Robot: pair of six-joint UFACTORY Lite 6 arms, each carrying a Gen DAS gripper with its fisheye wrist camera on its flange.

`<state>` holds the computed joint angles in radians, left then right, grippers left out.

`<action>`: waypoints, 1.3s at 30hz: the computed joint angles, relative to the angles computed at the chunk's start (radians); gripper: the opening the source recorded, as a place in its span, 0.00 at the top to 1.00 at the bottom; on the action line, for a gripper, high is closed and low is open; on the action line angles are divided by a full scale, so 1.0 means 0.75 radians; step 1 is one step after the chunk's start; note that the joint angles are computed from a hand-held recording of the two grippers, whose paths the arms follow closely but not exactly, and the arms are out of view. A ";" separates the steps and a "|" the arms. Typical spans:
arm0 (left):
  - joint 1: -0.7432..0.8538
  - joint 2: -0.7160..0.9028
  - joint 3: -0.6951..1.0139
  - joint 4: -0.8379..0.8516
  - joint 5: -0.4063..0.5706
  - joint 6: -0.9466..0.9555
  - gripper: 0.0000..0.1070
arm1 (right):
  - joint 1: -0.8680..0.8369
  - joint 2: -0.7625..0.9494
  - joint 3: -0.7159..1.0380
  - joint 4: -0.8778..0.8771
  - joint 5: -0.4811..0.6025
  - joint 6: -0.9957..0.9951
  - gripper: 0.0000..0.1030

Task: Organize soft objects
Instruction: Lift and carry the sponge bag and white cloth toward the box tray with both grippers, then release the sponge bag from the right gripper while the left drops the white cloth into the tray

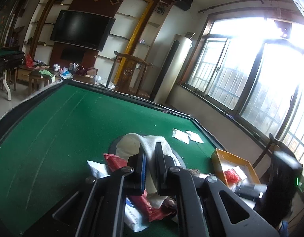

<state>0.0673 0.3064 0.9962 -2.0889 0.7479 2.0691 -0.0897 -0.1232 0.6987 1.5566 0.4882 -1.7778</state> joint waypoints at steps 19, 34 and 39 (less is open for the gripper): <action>-0.892 0.336 0.558 0.412 -0.373 -0.678 0.94 | -1.105 0.403 0.540 -0.634 -0.059 0.997 0.59; -1.108 0.687 0.933 1.052 -0.484 -1.302 0.93 | -1.026 0.617 0.698 -0.996 -0.155 1.398 0.58; -1.099 0.720 0.972 1.075 -0.448 -1.318 0.89 | -0.996 0.595 0.682 -1.097 -0.196 1.500 0.57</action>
<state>-0.7572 0.8466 1.7251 -1.2829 0.4122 1.0804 -0.8368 0.3233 1.2105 0.7338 0.3408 -0.6525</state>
